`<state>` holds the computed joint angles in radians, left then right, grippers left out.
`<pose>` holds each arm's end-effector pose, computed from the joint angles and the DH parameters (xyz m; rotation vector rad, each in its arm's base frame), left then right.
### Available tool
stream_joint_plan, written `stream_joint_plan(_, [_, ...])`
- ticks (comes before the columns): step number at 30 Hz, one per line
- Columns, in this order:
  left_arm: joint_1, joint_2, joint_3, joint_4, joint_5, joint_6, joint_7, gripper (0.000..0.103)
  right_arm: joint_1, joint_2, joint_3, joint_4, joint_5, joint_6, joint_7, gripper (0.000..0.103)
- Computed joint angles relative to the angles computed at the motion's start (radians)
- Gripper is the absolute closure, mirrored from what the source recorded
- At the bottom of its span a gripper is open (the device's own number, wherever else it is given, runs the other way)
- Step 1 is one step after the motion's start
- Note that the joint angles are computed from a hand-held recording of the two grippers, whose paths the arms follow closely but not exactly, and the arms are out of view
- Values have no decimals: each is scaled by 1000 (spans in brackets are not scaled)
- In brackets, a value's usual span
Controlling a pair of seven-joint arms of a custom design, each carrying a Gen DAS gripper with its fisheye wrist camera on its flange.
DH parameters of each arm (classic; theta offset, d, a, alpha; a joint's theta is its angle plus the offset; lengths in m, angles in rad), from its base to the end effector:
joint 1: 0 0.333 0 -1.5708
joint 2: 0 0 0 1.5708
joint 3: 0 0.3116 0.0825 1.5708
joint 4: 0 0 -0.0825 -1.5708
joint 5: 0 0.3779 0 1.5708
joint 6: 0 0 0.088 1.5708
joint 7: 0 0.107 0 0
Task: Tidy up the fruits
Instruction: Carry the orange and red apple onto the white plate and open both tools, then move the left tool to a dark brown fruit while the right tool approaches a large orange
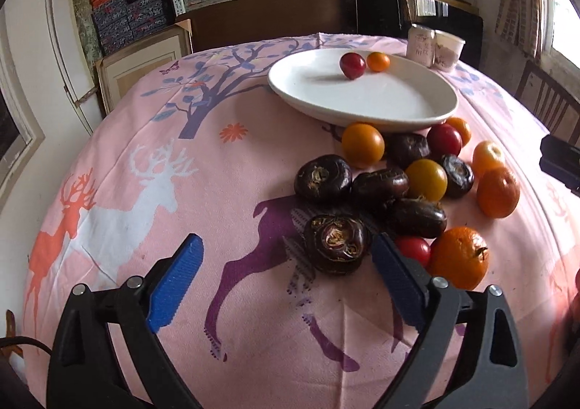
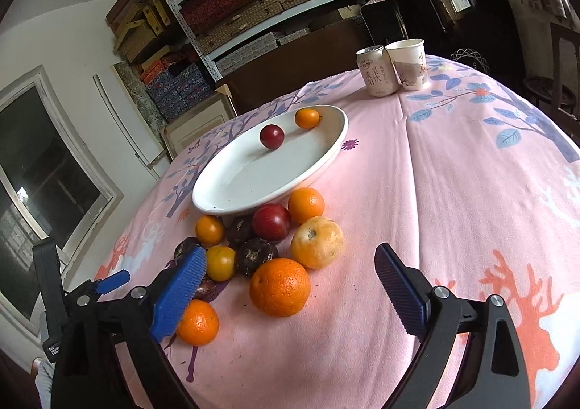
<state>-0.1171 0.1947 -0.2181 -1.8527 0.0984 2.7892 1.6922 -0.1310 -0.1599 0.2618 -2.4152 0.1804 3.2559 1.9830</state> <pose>0.6167 -0.2091 0.5060 -1.2833 2.2016 -0.7535 0.5114 0.0542 0.4916 -1.1668 1.8649 -0.5546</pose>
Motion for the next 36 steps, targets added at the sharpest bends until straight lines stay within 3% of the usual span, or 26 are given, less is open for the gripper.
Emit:
stream_joint_plan(6, [-26,43,25,60,95,-57,-53,7,38,6,-45,7,-21,-37,18,8])
stream_joint_plan(9, [-64,63,91,93,240,-70,-222,7,76,6,-80,3,-19,-32,14,8])
stream_joint_plan(11, [-19,70,54,106,158,-90,-189,7,96,7,-95,2,-13,-29,1,8])
stream_joint_plan(15, [-14,69,41,102,162,-95,-167,7,38,16,-37,27,-107,-97,35,8])
stream_joint_plan(18, [-25,76,40,109,187,-111,-152,7,-9,17,-5,33,-226,-115,134,8])
stream_joint_plan(20, [-25,81,41,118,186,-119,-157,5,-27,19,3,40,-284,-137,195,13])
stream_joint_plan(22, [-8,90,25,134,135,-142,-132,4,26,31,-42,54,-271,-165,167,28])
stream_joint_plan(28, [35,118,-10,175,-38,-203,-65,4,115,56,-115,94,-319,-229,139,51])
stream_joint_plan(30, [24,118,-1,173,-27,-198,-71,4,166,63,-155,103,-275,-237,78,56])
stream_joint_plan(33, [17,109,-1,163,-29,-187,-77,4,150,68,-142,123,-433,-268,190,57])
stream_joint_plan(34, [21,104,-10,154,-42,-176,-56,10,157,68,-149,125,-450,-272,201,57])
stream_joint_plan(36, [29,91,-26,133,-65,-151,-3,32,184,67,-176,120,-410,-265,172,57])
